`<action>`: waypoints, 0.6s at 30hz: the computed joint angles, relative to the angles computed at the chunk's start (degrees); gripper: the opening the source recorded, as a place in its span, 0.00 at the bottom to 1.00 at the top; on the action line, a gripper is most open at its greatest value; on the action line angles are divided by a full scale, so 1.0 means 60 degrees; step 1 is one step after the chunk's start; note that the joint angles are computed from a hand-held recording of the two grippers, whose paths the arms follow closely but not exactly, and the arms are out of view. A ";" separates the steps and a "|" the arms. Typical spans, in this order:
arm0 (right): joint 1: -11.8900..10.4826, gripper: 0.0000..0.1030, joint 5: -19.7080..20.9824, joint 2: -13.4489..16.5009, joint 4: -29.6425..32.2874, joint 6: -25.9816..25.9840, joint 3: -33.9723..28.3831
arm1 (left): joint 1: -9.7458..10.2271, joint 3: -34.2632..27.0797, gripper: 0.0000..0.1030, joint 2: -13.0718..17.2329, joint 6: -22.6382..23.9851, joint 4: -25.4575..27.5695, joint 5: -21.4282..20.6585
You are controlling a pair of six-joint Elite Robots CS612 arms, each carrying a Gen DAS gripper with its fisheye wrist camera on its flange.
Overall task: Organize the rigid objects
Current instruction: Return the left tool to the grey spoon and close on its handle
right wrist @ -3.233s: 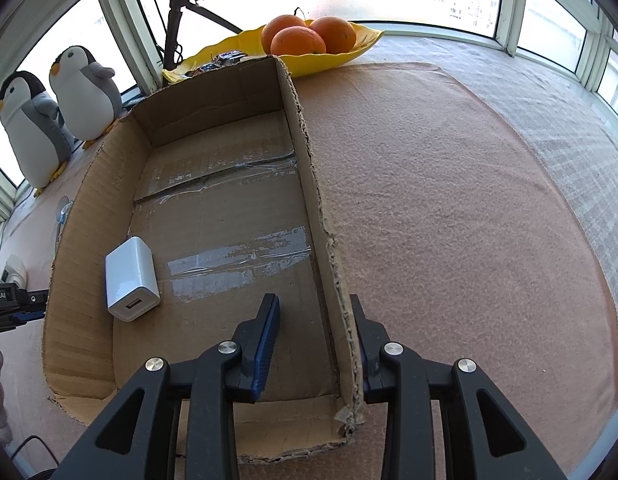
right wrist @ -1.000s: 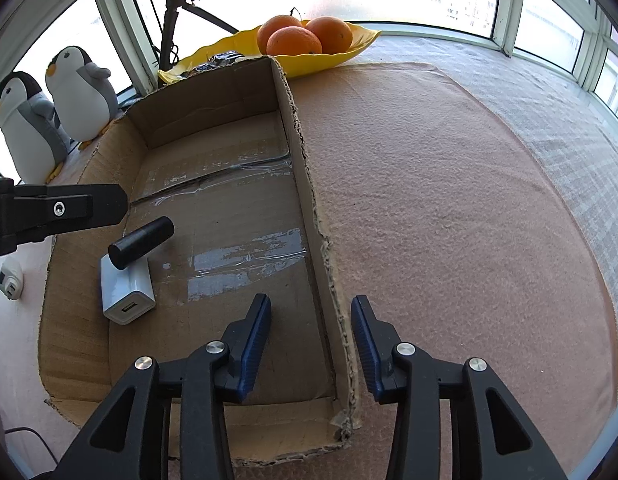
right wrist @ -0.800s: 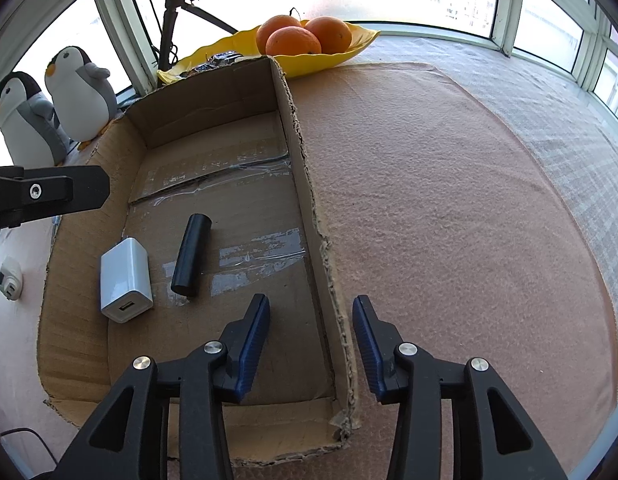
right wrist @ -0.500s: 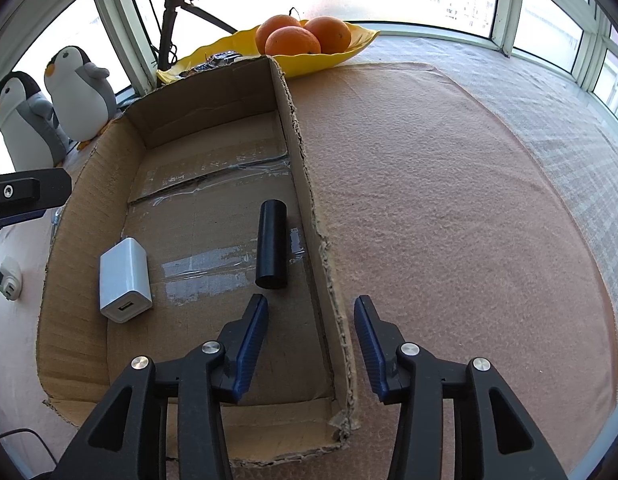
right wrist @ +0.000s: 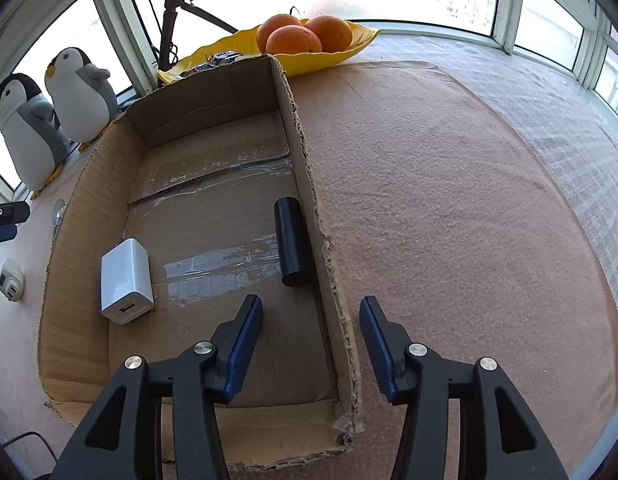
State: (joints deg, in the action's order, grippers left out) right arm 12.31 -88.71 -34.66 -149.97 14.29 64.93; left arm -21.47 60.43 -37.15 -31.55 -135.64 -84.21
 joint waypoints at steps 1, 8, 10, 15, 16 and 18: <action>0.0000 0.46 0.0001 0.0002 -0.0002 0.0007 -0.0002 | 0.0082 -0.0036 0.68 0.0032 -0.0162 0.0118 -0.0092; 0.0011 0.47 -0.0021 0.0007 0.0005 0.0010 -0.0012 | 0.0496 -0.0472 0.66 0.0380 -0.1019 0.0663 -0.0700; 0.0013 0.48 -0.0016 0.0011 0.0002 0.0033 -0.0016 | 0.0534 -0.0539 0.66 0.0451 -0.1139 0.0689 -0.0673; 0.0007 0.50 -0.0005 0.0028 -0.0008 0.0110 -0.0031 | 0.0638 -0.0794 0.56 0.0663 -0.1287 0.0886 -0.0902; 0.0006 0.50 -0.0003 0.0029 -0.0008 0.0124 -0.0032 | 0.0639 -0.0832 0.53 0.0691 -0.1282 0.0903 -0.0888; 0.0001 0.51 0.0001 0.0026 -0.0005 0.0131 -0.0027 | 0.0650 -0.0922 0.50 0.0753 -0.1284 0.0949 -0.0933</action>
